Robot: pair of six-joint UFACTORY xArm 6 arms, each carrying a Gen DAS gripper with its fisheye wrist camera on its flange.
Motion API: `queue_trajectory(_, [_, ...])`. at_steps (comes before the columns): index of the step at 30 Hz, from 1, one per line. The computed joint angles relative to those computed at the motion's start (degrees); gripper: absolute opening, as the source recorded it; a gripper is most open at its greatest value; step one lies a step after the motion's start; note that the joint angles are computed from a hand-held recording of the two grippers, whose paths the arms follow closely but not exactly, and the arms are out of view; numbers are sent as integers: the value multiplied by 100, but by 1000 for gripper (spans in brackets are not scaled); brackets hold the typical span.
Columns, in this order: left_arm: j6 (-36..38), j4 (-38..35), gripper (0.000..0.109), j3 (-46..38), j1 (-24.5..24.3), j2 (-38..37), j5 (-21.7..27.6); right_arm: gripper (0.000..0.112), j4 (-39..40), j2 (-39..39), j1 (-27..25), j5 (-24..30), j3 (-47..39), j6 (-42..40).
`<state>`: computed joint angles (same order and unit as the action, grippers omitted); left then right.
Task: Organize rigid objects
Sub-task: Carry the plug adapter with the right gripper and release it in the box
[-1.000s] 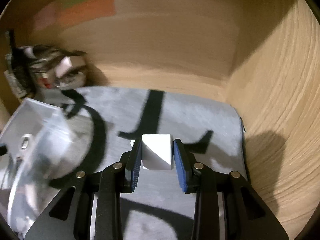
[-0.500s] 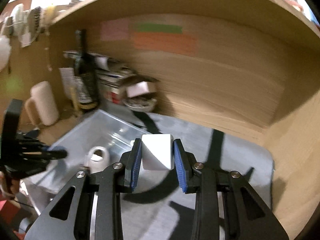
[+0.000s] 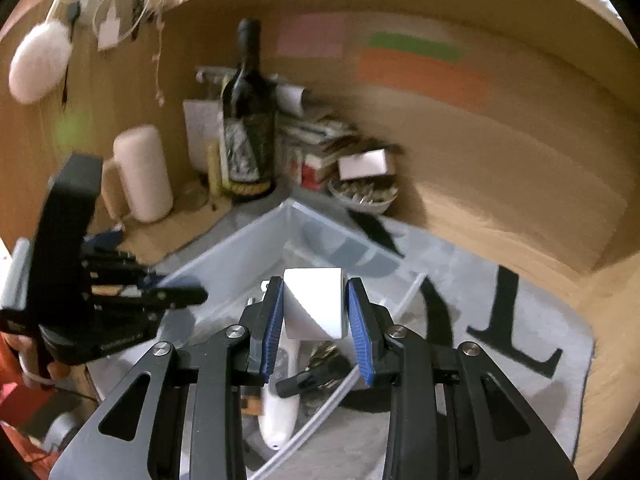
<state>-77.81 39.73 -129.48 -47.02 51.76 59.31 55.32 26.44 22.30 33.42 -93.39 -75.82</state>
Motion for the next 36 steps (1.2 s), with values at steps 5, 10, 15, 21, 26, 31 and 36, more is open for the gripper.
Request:
queue_trajectory(5, [-18,32,8,74,2,-35,-57,29,-591,103,68,-11,8,283])
queue_trajectory(10, [-59,63,8,181,5,-92,-129,29,-972,225,71,119,-64,574])
queue_trajectory(15, [-52,69,8,200,4,-102,-137,29,-1230,338,92,247,-168,839])
queue_trajectory(21, [-22,52,8,178,5,-89,-125,31,-1392,409,104,308,-260,1054])
queue_trajectory(26, [63,4,8,57,-3,-23,-40,44,-1243,319,84,220,-149,946])
queue_trajectory(31, [141,-74,13,-159,-26,92,134,52,-908,136,49,72,38,704])
queue_trajectory(36, [-229,111,42,173,-92,-142,212,67,-568,-49,-44,73,158,573])
